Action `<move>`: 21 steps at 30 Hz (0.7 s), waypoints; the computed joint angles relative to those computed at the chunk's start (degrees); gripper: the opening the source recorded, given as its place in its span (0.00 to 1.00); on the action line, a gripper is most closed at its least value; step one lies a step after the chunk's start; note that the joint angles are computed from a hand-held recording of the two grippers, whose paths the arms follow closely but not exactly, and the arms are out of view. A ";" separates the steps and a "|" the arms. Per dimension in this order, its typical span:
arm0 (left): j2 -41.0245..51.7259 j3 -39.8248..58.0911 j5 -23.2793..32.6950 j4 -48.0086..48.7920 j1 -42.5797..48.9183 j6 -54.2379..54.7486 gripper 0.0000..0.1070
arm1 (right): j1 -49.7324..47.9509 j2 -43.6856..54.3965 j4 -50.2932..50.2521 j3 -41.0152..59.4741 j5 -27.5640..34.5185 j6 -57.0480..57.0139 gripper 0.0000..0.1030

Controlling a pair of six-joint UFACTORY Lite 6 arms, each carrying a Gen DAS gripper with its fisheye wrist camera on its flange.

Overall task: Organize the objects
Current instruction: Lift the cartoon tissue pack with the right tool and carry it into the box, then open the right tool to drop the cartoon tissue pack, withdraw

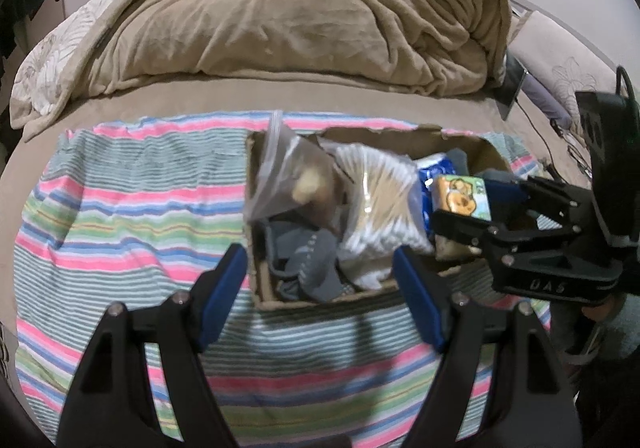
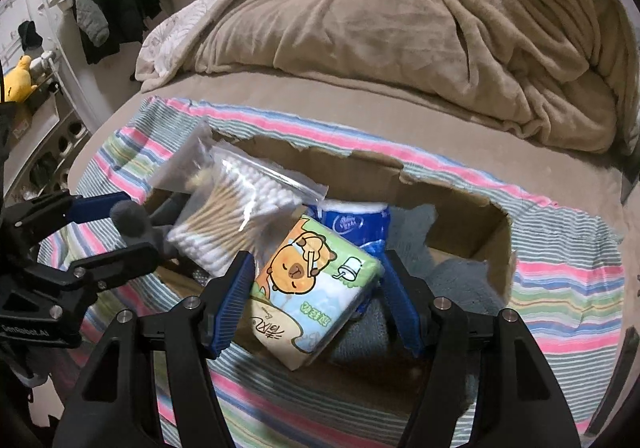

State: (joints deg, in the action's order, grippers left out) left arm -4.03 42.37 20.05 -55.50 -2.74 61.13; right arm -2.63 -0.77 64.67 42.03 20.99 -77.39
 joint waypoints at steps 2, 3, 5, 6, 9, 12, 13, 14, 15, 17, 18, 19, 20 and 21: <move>0.52 -0.16 -0.26 -0.68 -0.11 0.67 0.72 | 0.25 0.45 1.02 -0.25 -0.59 -1.10 0.66; 0.66 -0.23 -0.31 -0.91 -0.14 0.93 0.72 | 0.35 0.57 1.48 -0.37 -0.81 -1.58 0.66; 0.43 -0.77 -0.85 -1.40 -0.33 1.43 0.72 | 0.37 0.48 2.62 -0.64 -1.02 -2.69 0.66; 0.32 -0.88 -0.84 -1.24 -0.27 1.20 0.72 | 0.39 0.39 3.82 -1.00 -1.23 -3.79 0.66; -0.56 -1.15 -0.65 0.16 -0.15 -0.42 0.72 | 0.59 0.50 3.81 -1.29 -1.53 -3.24 0.68; -2.04 -1.72 -0.05 1.65 0.06 -1.99 0.72 | 0.73 -0.69 1.56 -1.86 -1.53 -0.78 0.72; -2.87 -2.04 0.12 2.65 0.00 -2.93 0.72 | 0.64 -1.27 0.65 -2.10 -1.27 0.21 0.73; -3.48 -2.34 0.24 3.16 -0.06 -3.42 0.72 | 0.49 -1.91 0.26 -2.38 -1.00 0.68 0.73; -4.16 -2.55 0.45 3.89 -0.12 -4.18 0.72 | 0.44 -2.77 -0.15 -2.84 -0.97 1.21 0.75; -5.80 -3.15 1.05 4.95 -0.07 -5.23 0.72 | 0.40 -4.53 -1.21 -3.80 -0.99 2.48 0.77; -6.53 -3.45 1.31 5.37 -0.08 -5.70 0.72 | 0.32 -5.40 -2.00 -4.20 -0.78 3.40 0.78; -7.68 -4.01 1.66 5.87 -0.07 -6.26 0.72 | 0.26 -6.60 -2.98 -4.77 -0.63 4.54 0.78; -8.37 -4.33 1.92 6.24 -0.05 -6.67 0.72 | 0.28 -7.53 -3.90 -5.18 -0.58 5.57 0.78; -9.28 -4.73 2.25 6.87 -0.05 -7.32 0.72 | 0.26 -8.56 -4.78 -5.64 -0.39 6.57 0.78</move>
State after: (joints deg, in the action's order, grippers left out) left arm -13.31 37.64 22.30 -48.64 -2.79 53.81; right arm -2.37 -9.32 59.89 36.39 20.60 -70.82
